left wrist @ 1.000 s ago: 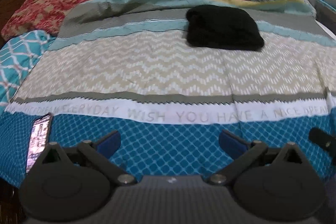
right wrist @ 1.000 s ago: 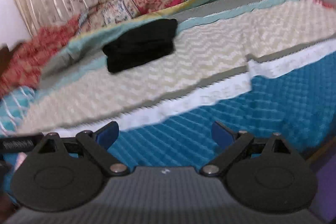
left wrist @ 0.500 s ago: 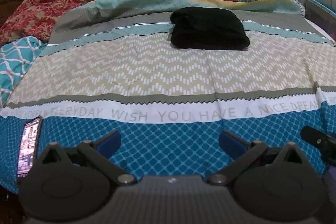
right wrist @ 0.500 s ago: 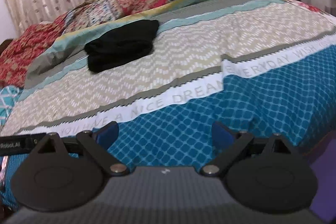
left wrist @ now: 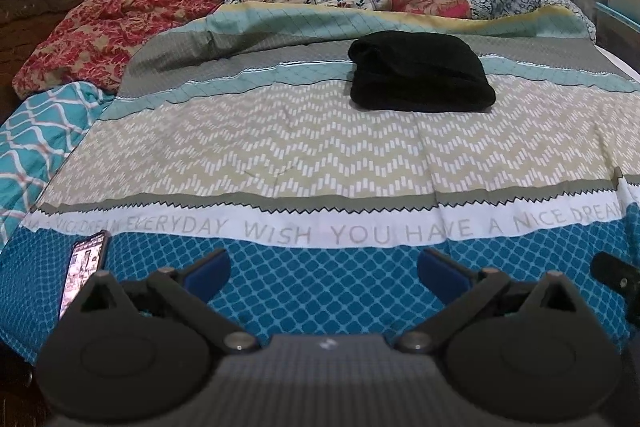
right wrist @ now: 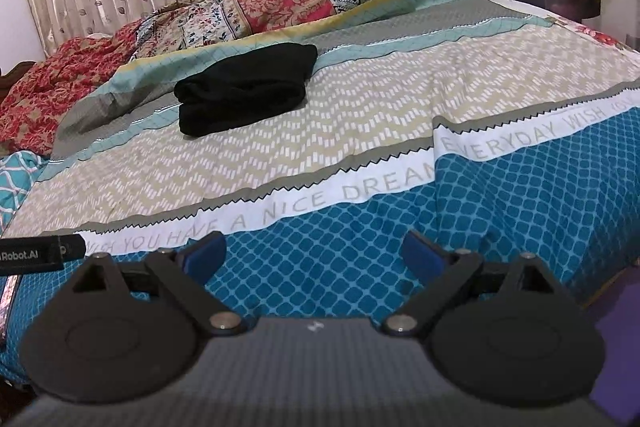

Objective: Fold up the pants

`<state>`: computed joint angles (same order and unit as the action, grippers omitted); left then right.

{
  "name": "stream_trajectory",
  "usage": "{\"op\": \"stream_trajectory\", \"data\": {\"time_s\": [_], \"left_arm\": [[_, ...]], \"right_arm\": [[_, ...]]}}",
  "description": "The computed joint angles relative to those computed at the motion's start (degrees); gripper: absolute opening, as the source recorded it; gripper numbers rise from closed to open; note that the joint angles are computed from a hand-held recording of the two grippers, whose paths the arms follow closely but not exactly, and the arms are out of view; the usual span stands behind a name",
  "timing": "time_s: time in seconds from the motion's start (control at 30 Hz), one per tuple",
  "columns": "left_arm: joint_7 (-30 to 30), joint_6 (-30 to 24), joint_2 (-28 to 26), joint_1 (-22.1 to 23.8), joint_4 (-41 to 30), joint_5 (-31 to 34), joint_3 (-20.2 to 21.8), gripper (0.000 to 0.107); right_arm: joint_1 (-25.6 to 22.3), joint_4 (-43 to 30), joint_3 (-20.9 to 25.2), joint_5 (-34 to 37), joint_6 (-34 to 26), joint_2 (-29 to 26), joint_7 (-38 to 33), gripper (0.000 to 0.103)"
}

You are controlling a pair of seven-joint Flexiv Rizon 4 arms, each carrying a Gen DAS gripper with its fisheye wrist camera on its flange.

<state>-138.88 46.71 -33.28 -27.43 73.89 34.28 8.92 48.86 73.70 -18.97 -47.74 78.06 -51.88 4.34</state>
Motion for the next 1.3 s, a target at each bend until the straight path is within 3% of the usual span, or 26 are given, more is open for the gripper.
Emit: {"op": "stream_trajectory", "data": {"time_s": [0.2,0.5,0.87,1.3], "left_arm": [[-1.59,-0.71,0.39,-0.06,0.39,0.03,0.34,0.103],[0.13,-6.55,-0.62,-0.68,-1.68,1.6,0.03,0.103],[5.01,-5.7,-0.86,1.07,-0.38,-2.06,-2.14,0.103],[6.66,-9.56,-1.9,-0.24,-2.04,-2.41,-1.5,0.103]], "right_arm": [[0.19,-0.4,0.2,0.08,-0.44,-0.18,-0.03,0.097],[0.14,-0.49,0.55,0.28,-0.91,-0.2,0.37,0.096],[-0.1,-0.79,1.43,0.77,-1.72,-0.29,0.19,0.096],[-0.44,-0.68,2.36,1.87,-2.19,-0.28,0.35,0.096]]}}
